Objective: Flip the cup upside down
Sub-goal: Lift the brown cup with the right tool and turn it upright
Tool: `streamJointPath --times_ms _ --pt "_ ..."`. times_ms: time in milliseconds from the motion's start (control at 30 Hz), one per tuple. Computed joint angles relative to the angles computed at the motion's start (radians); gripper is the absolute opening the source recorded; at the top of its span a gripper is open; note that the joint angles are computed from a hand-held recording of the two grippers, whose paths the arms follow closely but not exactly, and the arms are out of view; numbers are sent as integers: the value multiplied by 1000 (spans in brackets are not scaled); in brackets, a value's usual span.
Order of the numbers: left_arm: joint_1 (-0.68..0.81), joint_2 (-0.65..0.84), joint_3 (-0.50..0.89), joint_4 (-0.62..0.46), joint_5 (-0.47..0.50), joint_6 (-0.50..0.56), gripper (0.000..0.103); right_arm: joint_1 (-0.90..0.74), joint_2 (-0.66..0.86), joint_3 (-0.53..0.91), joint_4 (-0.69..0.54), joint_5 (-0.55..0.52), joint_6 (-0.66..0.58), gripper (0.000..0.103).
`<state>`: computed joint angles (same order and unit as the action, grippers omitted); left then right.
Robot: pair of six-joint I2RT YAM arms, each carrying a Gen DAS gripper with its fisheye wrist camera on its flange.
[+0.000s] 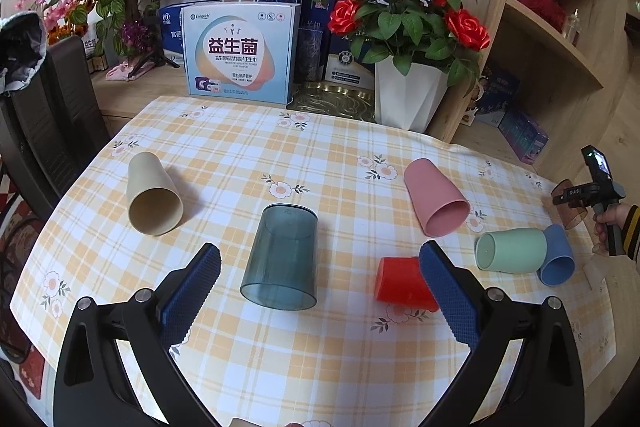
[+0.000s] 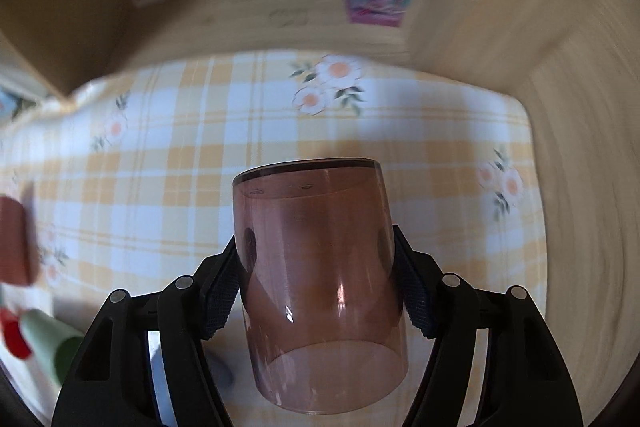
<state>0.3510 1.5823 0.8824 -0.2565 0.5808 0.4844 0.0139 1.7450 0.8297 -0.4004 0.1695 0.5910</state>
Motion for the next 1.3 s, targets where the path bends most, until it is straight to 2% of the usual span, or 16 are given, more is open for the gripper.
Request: streamJointPath --times_ms 200,300,467,533,667,767,867,933,1033,1167,1233,1300 --pt "54 -39 -2 -75 60 46 97 130 -287 -115 -100 31 166 67" --pt "75 -54 -6 -110 82 83 97 337 -418 -131 -205 89 357 67" --pt "118 -74 -18 -166 108 159 97 744 -427 -45 -321 220 682 67" --pt "140 -77 -23 -189 116 190 97 890 -386 -1 -323 247 809 67" --pt "177 -64 -26 -210 111 230 97 1053 -230 96 -241 249 915 67" --pt "201 -48 -28 -206 97 246 97 1118 -57 185 -97 233 957 67" --pt "232 -30 -16 -211 101 252 97 1142 133 266 117 185 1013 67" --pt "255 -19 -6 -216 101 263 97 1143 278 387 174 138 1014 67" --pt "285 -8 6 -220 94 278 97 1147 465 605 110 84 1007 67" --pt "314 15 27 -225 97 267 97 1144 597 791 9 60 1026 67" --pt "318 24 32 -226 97 262 97 1146 633 860 -45 67 1018 67" --pt "316 25 30 -220 94 255 97 1143 647 881 -42 48 1015 67"
